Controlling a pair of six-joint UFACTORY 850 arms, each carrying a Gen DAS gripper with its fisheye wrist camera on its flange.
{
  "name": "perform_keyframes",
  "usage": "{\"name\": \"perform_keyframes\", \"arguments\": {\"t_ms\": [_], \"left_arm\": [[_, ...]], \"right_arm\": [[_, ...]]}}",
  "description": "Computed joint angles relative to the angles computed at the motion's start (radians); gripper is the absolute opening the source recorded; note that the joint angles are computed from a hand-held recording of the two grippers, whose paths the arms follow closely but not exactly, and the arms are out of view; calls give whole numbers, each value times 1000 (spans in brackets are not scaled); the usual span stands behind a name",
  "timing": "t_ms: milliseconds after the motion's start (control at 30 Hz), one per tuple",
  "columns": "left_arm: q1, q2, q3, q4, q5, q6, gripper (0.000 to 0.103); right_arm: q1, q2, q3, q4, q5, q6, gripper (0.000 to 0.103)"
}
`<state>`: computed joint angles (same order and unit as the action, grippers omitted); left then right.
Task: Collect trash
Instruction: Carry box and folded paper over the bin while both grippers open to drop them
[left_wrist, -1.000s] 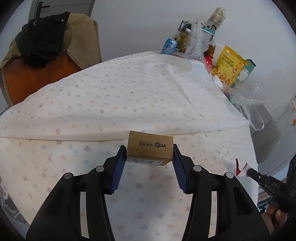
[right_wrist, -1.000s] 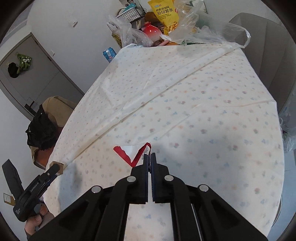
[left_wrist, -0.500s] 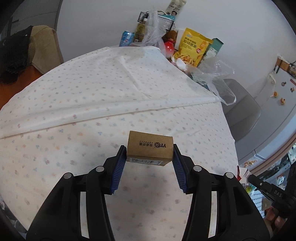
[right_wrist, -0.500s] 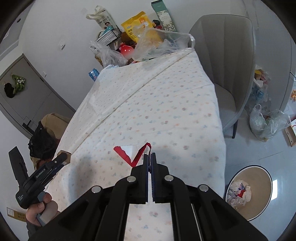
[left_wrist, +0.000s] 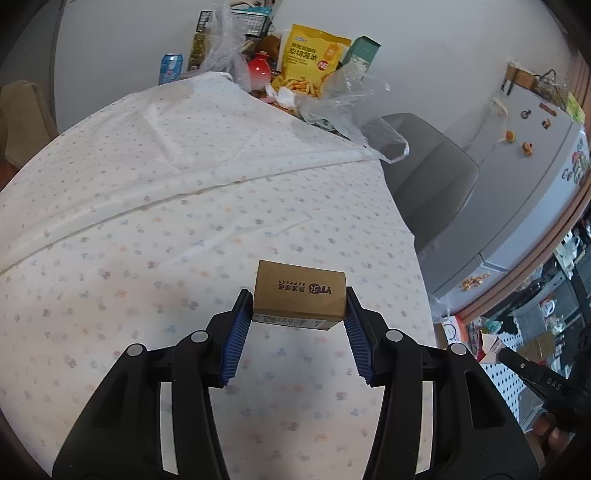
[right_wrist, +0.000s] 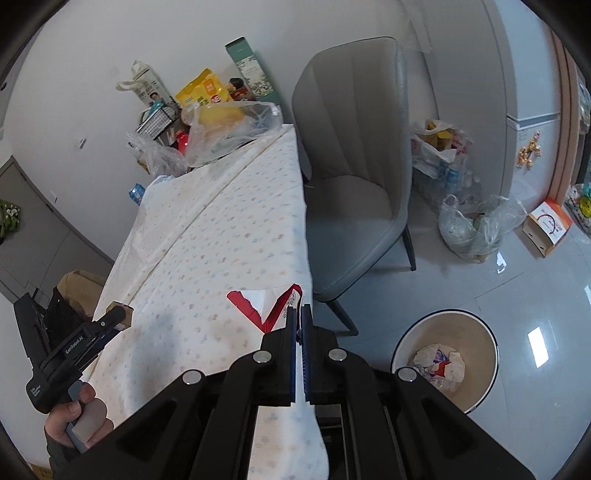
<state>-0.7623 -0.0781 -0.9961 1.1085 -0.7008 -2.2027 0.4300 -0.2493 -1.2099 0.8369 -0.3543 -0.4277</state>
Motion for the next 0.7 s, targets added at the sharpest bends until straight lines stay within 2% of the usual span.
{"name": "perform_keyframes", "arguments": {"t_ms": [700], "left_arm": [[-25, -266, -327, -113, 108, 303, 50]], "right_arm": [[-169, 44, 136, -33, 72, 99, 4]]}}
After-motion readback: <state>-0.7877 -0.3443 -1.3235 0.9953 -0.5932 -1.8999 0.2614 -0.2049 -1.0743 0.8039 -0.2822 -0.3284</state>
